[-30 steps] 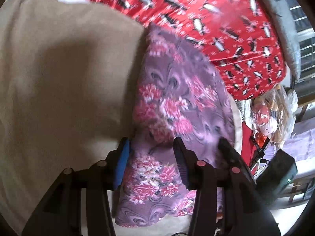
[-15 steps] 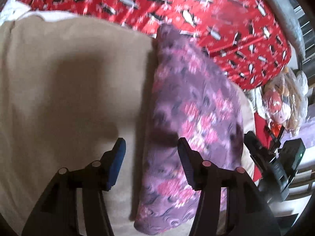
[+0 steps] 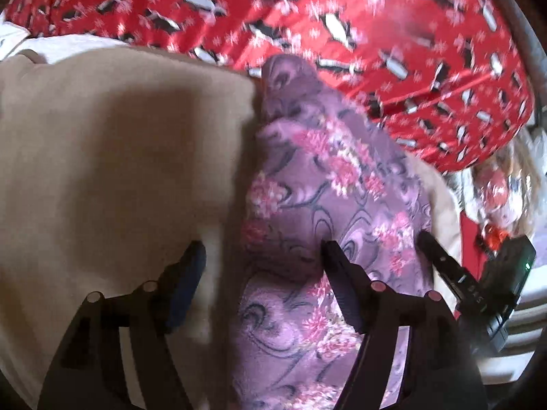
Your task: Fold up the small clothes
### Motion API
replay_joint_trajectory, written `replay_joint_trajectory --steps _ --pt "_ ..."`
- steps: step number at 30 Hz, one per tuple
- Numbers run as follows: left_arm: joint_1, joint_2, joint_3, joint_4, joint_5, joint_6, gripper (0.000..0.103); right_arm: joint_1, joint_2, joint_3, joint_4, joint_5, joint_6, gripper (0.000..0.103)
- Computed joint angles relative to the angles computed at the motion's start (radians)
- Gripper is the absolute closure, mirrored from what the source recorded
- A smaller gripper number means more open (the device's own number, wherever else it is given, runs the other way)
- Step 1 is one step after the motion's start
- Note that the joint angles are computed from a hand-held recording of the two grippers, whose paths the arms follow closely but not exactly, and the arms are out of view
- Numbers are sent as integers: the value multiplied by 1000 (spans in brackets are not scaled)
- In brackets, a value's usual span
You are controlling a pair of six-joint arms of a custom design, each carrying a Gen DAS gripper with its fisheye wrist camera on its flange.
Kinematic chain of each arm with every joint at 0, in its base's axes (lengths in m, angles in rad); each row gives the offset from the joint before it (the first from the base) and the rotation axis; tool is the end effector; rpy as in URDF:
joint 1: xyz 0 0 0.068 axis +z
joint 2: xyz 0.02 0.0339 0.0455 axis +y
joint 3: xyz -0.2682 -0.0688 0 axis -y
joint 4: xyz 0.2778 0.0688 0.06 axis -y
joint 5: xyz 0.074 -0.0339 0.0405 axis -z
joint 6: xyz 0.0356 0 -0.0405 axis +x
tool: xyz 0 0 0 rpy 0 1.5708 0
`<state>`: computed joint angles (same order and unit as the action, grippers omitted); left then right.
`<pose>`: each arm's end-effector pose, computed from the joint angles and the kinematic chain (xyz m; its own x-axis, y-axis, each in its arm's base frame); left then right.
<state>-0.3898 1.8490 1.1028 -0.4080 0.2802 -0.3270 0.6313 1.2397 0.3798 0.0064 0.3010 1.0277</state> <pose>0.3497 -0.1543 0.1279 -0.9516 0.0572 -0.3020 0.1722 0.9132 -0.3695 0.1923 0.1275 0.1144 -0.6623 0.5287 -0.5310 0.3108 0.8386 0.4473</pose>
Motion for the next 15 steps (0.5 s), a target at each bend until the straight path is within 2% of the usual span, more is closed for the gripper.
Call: replay_joint_trajectory --steps 2,4,6,8,9,10,11,13,15 --pt "-7 -33 -18 30 -42 -17 32 51 -72 27 -83 110 -21 77" --pt "-28 -32 -6 36 -104 -14 32 73 -87 63 -65 135 -123 78" --pt "-50 4 27 26 -159 -2 32 80 -18 124 -72 142 -205 76" --pt "-56 44 64 9 -171 1 32 48 101 192 -86 102 -237 77" --pt "-58 56 70 14 -171 -2 32 20 202 246 -125 75 -216 79" --pt "-59 62 73 16 -169 -5 32 -28 267 265 -151 -8 -222 83" --pt "-61 63 72 18 -172 -5 32 -33 281 246 -114 7 -195 83" --pt "-62 51 67 14 -186 4 32 -36 228 208 -105 25 -147 75" --pt "-66 31 56 7 -205 16 32 -30 150 169 -127 14 -102 74"
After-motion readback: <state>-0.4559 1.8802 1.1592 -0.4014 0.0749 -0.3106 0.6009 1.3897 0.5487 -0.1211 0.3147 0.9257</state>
